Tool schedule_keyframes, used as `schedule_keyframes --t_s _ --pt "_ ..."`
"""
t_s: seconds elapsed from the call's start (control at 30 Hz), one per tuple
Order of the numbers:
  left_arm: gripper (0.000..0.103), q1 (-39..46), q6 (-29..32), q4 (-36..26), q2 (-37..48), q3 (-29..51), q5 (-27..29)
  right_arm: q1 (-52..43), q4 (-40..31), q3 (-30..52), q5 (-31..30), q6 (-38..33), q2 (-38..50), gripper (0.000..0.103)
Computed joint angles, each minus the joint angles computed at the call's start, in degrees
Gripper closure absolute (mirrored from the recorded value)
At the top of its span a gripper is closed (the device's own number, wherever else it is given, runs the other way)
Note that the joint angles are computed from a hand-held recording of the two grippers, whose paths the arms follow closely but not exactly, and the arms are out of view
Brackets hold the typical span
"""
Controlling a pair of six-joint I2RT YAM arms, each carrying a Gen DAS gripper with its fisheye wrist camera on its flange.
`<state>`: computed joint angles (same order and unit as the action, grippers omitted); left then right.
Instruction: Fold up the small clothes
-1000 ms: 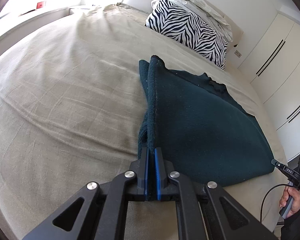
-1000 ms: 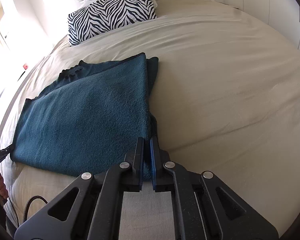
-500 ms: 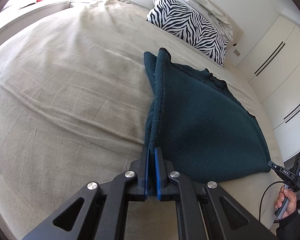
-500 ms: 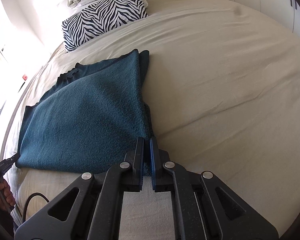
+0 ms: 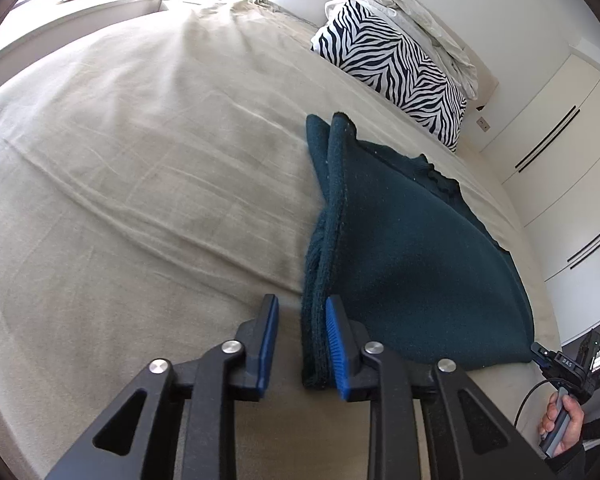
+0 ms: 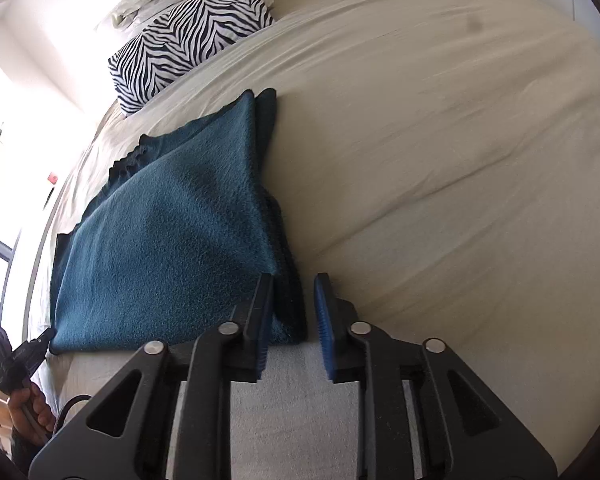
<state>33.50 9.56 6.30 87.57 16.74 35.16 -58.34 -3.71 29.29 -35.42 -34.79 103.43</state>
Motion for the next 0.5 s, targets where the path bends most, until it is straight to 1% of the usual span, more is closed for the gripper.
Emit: schedule_keyframes --t_s 0.03,0.07,0.1,0.13,0.2,0.27,0.33,0.4,0.5 --pt "0.074 -0.11 -0.65 -0.96 -3.83 -0.54 -0.6 -1.49 -0.95 -0.4 -0.86 -0.27 -1.78 0.069" --pt "0.074 -0.61 -1.01 -2.35 -7.71 -0.72 -0.87 -2.9 -1.8 -1.04 -2.19 -0.47 -4.31 0.061" --pt "0.072 -2.01 -1.71 -3.57 -11.31 -0.63 -1.7 -3.81 -2.56 -1.64 -3.47 -0.4 -6.9 0.057" --pt "0.066 -4.23 -2.79 -4.22 -14.14 -0.24 -3.0 -4.26 -4.03 -1.92 -4.69 -0.26 -9.69 0.056" --pt "0.058 -10.02 -6.11 -2.71 -16.39 1.03 -6.11 -2.44 -7.51 -1.7 -6.92 1.07 -14.45 0.056" --pt "0.058 -16.28 -9.75 0.77 -14.02 3.4 -9.23 2.32 -9.67 -1.55 -9.14 4.3 -18.34 0.056" --pt "0.057 -23.2 -12.5 5.28 -8.6 6.41 -14.15 9.98 -8.31 -1.88 -10.08 9.82 -20.44 0.056" --pt "0.057 -29.57 -13.84 8.21 -1.6 10.48 -19.18 19.4 -3.35 -1.82 -9.81 17.31 -19.16 0.056" --pt "0.057 -35.5 -13.77 10.87 7.82 16.6 -25.25 33.41 6.68 0.23 -7.69 28.74 -11.48 0.056"
